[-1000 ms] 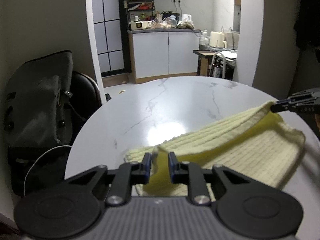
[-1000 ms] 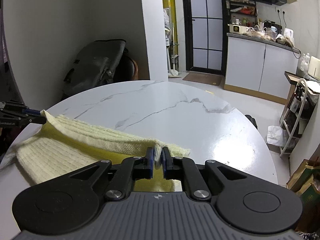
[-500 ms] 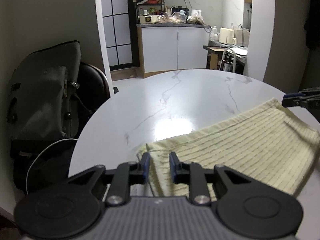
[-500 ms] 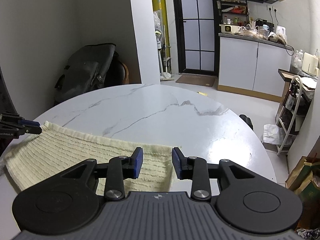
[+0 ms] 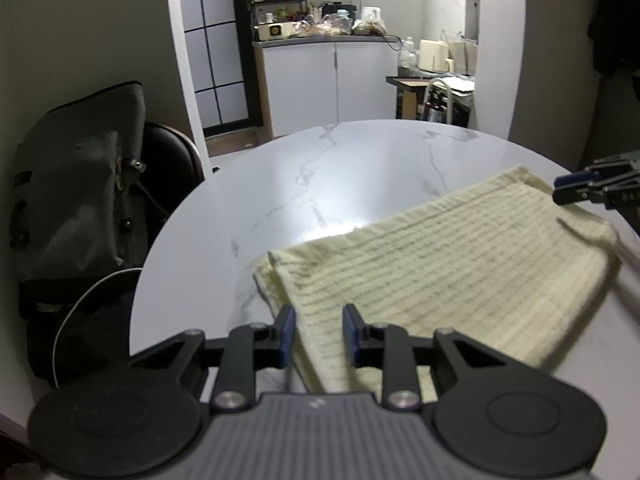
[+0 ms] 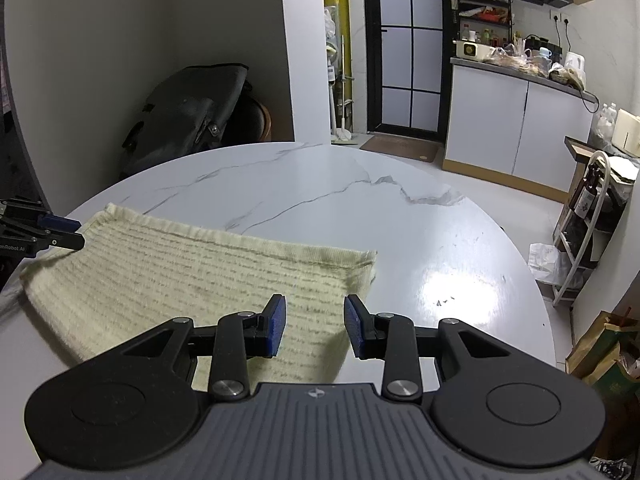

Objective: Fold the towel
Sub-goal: 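Raise both grippers and move them to the short end of the folded towel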

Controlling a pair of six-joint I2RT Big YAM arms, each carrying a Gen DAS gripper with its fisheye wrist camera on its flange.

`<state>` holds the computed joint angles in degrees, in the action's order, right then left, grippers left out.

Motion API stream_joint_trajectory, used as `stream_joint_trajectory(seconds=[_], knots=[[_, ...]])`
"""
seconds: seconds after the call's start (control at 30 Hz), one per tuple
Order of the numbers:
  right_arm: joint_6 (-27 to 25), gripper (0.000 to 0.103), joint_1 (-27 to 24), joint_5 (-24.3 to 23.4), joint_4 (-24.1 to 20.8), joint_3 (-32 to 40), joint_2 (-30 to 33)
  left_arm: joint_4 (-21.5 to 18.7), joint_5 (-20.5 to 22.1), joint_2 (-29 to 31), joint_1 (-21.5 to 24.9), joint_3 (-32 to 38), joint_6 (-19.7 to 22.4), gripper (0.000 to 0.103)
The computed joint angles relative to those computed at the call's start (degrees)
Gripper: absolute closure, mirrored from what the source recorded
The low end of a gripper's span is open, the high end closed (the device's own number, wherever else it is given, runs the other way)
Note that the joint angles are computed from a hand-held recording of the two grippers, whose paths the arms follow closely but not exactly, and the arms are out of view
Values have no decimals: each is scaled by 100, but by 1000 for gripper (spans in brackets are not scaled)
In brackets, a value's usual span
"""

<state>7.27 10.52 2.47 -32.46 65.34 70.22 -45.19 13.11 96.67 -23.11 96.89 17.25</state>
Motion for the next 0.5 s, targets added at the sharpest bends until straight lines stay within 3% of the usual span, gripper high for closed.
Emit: stream_joint_trajectory(seconds=[0.5], knots=[[243,67,288,184,-288,-316,-520,-119,117,-561,49,-668,195,75]])
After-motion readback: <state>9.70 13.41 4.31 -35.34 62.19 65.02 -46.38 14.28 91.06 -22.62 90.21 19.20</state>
